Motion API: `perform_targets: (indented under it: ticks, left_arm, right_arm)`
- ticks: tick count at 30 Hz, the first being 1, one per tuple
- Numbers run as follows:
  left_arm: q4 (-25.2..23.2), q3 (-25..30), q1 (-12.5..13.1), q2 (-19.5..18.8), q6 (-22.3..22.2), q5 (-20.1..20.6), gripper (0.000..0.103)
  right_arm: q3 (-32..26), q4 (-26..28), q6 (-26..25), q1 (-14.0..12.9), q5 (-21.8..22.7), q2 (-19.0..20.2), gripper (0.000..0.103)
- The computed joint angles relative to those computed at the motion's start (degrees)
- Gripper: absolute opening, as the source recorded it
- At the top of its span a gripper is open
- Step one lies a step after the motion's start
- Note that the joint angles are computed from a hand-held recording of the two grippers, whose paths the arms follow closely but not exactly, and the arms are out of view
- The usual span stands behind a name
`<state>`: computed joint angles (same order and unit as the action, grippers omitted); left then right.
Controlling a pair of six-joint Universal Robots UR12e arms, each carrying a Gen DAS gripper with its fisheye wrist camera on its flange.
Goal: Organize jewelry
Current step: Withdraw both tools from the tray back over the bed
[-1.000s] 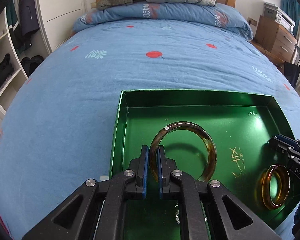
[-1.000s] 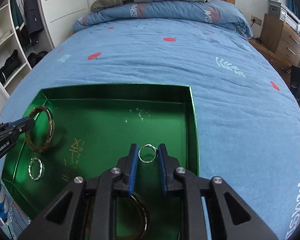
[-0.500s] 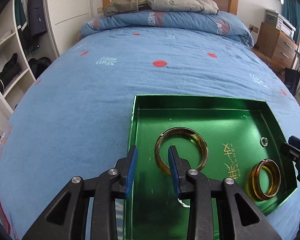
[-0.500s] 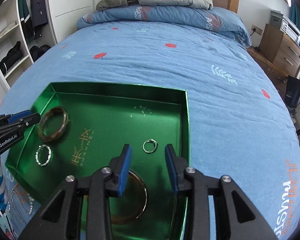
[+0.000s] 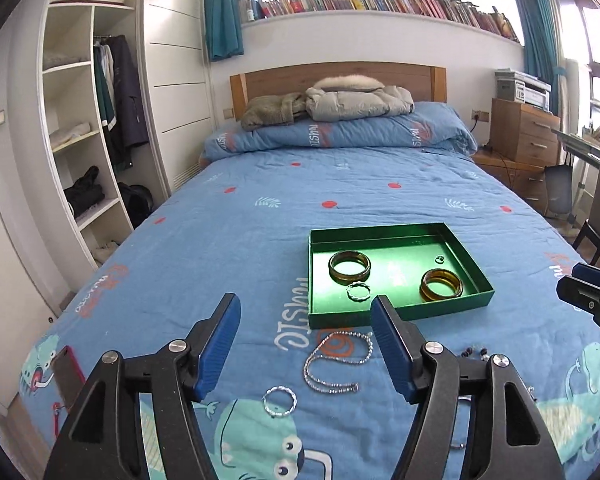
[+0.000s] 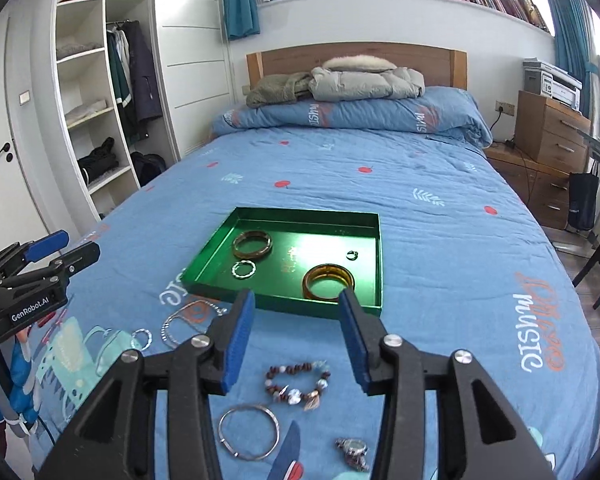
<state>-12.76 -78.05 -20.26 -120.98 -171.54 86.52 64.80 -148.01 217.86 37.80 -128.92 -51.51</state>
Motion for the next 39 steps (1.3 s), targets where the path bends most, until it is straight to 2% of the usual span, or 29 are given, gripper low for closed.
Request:
perform_targets:
  ticks: [2,5,11,15,24,34,39]
  left_arm:
    - [1.7,-2.9,0.1,2.0,0.7,0.7,0.067]
    - [3.3,-7.1,0.3,4.8,1.4,0.7,0.067]
    - [5.5,-13.5,1.0,9.3,2.1,-0.7,0.067]
    - [7.0,-16.5,1.4,11.6,2.3,-1.3,0.067]
    - [9.0,-20.1,2.6,14.2,1.6,-2.3,0.067]
    - [11.9,-23.5,3.5,16.5,1.8,-3.0,0.075]
    - [13.6,-25.4,3.8,17.9,1.4,-3.8,0.076]
  right_arm:
    - [1.9,-2.2,0.6,1.6,-1.2,-1.0,0.042]
    - [3.7,-2.8,2.5,3.8,-3.7,-2.1,0.042]
    - [6.1,-1.6,5.9,7.4,-8.5,-3.8,0.042]
    - [6.3,1.2,8.8,9.2,-11.6,-4.3,0.044]
    - [7.4,4.3,13.6,11.8,-14.5,-5.1,0.044]
    - [8.2,9.9,21.2,13.9,-18.6,-6.2,0.044]
    - [8.7,11.0,23.4,14.9,-20.6,-6.7,0.050]
